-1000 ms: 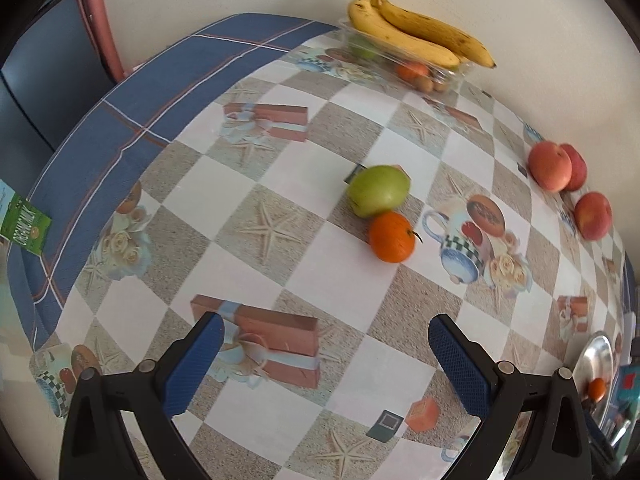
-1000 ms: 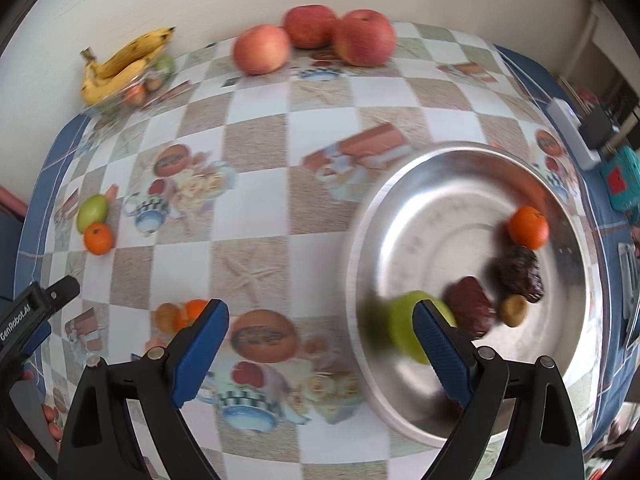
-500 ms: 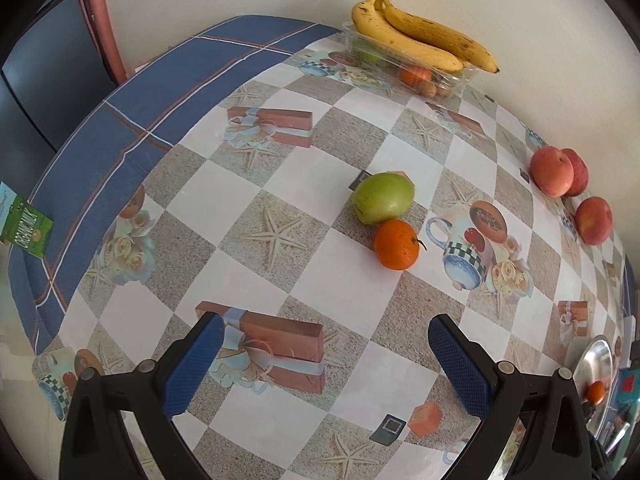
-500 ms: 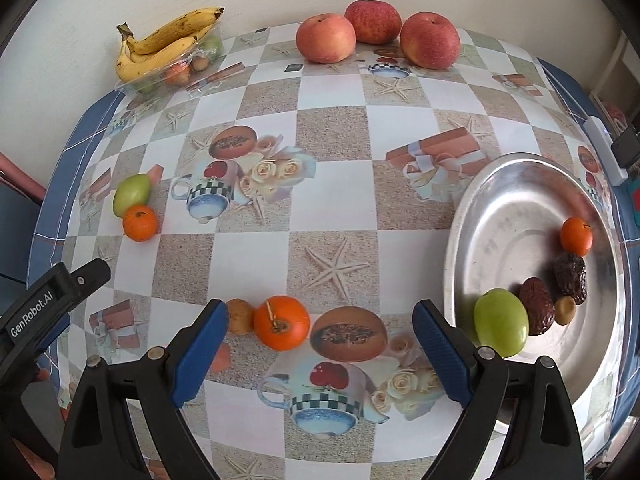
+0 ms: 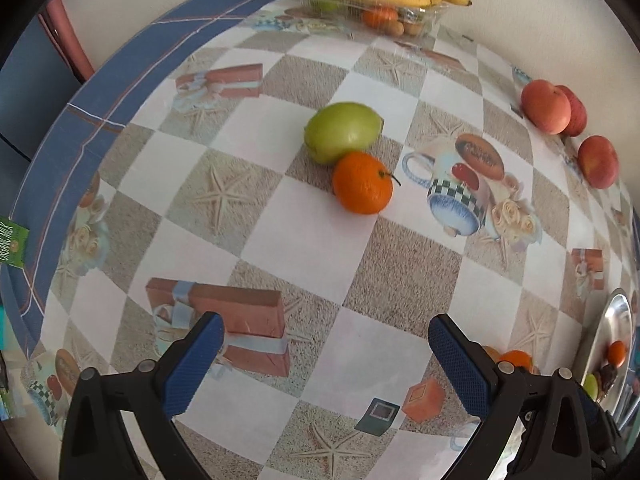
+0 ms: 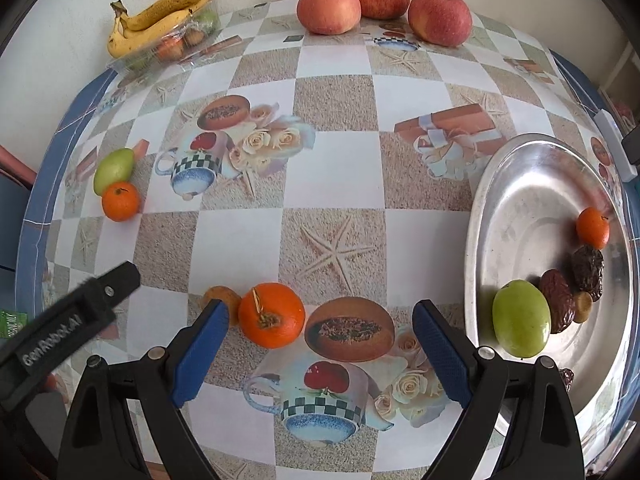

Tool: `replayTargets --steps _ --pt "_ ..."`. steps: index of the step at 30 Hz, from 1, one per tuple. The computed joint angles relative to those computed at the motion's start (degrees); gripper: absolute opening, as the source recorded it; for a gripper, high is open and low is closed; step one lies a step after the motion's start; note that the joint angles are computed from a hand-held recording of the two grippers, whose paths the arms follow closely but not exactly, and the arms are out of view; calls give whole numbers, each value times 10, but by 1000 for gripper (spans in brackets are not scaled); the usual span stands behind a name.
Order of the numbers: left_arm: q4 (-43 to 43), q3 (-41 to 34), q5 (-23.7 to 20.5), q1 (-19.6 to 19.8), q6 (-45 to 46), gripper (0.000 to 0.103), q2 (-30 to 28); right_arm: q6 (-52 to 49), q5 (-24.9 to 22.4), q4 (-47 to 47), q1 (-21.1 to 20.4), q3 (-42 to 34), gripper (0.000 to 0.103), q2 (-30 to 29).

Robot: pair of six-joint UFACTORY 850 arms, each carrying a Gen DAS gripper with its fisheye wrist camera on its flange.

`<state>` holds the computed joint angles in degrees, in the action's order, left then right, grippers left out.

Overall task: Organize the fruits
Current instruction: 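Grasp a mandarin with the right tool while the left tool grasps a small brown fruit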

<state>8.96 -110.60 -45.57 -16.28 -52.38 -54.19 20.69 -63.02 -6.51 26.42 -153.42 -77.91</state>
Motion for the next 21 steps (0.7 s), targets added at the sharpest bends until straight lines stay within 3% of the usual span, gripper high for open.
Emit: replayTargets --steps 6,10,21 --pt "-2 5 8 1 -1 103 3 -25 27 56 -7 31 66 14" --pt "-16 14 26 3 9 103 9 -63 39 126 -15 42 37 19" --pt "-91 -2 64 -7 99 102 4 -48 50 138 -25 85 37 45"
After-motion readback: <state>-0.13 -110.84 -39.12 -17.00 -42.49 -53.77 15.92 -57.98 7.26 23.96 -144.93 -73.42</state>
